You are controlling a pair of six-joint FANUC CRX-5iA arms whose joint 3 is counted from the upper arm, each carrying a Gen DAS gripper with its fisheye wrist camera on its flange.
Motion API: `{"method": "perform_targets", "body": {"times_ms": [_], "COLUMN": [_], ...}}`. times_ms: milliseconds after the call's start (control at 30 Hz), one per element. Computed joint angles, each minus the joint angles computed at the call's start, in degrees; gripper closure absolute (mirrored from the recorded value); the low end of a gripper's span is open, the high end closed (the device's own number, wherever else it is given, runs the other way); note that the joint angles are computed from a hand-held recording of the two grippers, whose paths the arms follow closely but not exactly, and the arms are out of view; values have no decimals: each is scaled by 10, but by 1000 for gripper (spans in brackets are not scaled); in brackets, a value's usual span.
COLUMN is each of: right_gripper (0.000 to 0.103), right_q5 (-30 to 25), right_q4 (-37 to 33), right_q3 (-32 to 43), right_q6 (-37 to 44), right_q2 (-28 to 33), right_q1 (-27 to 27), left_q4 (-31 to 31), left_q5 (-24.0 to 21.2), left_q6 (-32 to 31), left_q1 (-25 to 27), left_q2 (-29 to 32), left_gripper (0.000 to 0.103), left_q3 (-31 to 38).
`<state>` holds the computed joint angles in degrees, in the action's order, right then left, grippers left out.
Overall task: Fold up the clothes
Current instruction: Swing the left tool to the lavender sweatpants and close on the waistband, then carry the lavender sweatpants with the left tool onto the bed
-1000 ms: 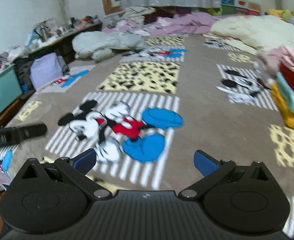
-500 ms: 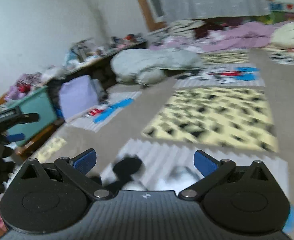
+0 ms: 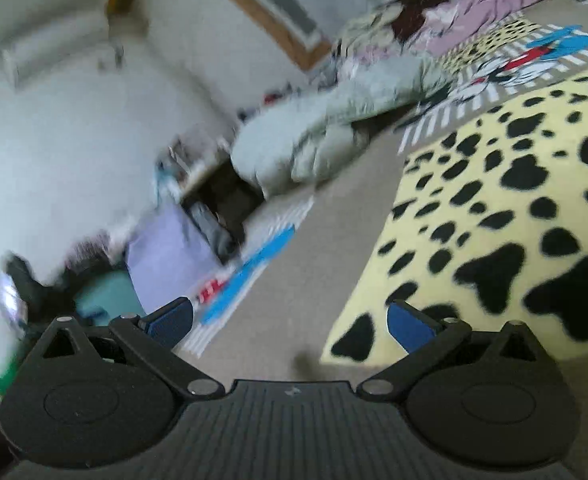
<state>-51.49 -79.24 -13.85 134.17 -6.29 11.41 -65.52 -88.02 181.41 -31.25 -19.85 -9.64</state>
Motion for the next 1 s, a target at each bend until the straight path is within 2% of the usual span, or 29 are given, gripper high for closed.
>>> {"method": "perform_targets", "body": {"times_ms": [33,100,167,300,433,467,533,600,667,767,867,1000], "right_gripper": [1,0,0,0,0,0,0,0,0,0,0,0], "right_q5": [4,48,69,77,89,90,91,88,86,82,76,67], "right_q4": [-2,52,67,65,75,74,72,65,64,55,45,32], "right_q3": [-2,-6,-6,-8,-8,-8,-5,-4,-3,-6,-6,-6], "right_q6": [9,-12,-7,5,7,11,17,24,25,34,40,48], "right_q2": [0,-19,-15,-9,-6,-5,0,3,4,3,4,5], "right_q1": [1,39,56,59,70,70,72,69,68,63,57,49], "left_q4": [8,27,41,61,72,73,67,61,59,83,95,85], "left_q5": [11,36,65,119,179,191,195,193,190,200,207,183], "left_q6": [2,0,-11,-53,-90,-101,-118,-136,-150,-173,-183,-195], "left_q1": [22,66,105,166,220,229,228,223,219,232,222,139], "left_q2": [-1,-3,-9,-17,-21,-20,-16,-13,-14,-23,-36,-44], "left_gripper": [4,10,12,21,25,30,40,68,88,94,97,98], "left_q3": [-4,-13,-25,-46,-64,-67,-66,-63,-59,-56,-60,-53]}}
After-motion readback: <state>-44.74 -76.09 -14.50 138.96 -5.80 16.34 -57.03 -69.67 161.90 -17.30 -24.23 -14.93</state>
